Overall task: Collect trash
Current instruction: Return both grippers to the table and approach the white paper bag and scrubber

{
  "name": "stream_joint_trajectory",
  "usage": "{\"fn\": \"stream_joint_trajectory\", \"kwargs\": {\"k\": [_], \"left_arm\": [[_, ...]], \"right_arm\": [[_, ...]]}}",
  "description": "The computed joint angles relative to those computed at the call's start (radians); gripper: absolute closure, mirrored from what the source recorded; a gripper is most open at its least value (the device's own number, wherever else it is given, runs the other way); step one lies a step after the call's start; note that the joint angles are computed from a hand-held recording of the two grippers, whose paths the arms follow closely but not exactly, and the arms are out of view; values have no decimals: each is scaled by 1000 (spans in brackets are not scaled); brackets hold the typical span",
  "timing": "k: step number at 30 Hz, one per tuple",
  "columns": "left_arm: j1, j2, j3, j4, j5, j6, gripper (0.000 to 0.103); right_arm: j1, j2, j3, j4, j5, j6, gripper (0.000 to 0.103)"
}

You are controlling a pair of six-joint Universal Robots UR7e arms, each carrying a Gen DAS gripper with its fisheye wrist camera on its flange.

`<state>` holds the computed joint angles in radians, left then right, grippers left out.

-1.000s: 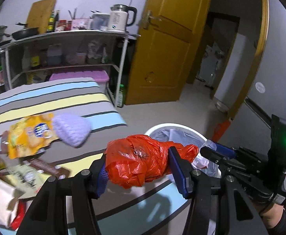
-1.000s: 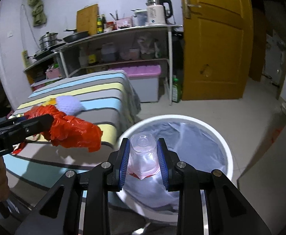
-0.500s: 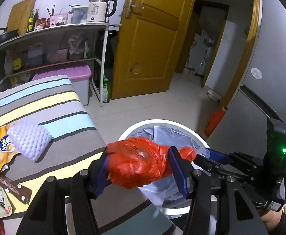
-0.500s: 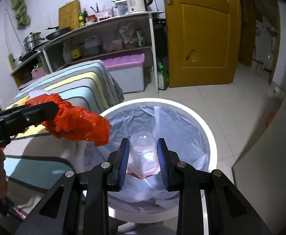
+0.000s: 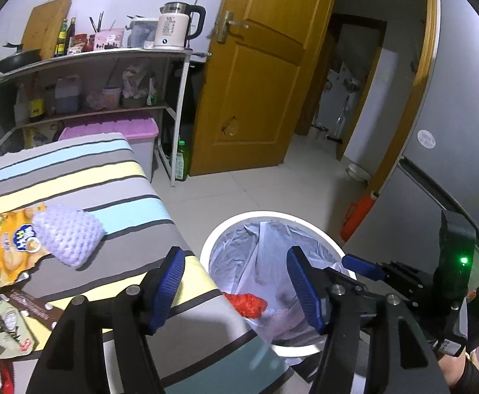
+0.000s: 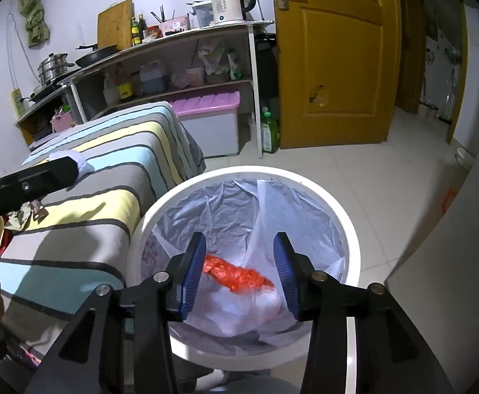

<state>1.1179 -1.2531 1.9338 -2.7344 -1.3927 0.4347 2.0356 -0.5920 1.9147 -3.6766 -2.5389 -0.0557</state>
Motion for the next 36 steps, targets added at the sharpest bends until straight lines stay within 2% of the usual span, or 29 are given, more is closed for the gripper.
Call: {"fn": "stream_joint_trajectory", "kwargs": {"k": [9, 13, 28, 36], "left_arm": [[10, -86, 38, -20, -1, 7, 39], [20, -138, 61, -28, 7, 9, 39], [106, -313, 105, -54, 88, 25, 39], [176, -330, 73, -83, 136, 28, 39]], "right_arm": [[51, 5, -16, 26, -30, -8, 58], [81, 18, -36, 44, -20, -13, 58], [160, 112, -171, 205, 116, -58, 58], [175, 169, -270, 281, 167, -92, 58]]}}
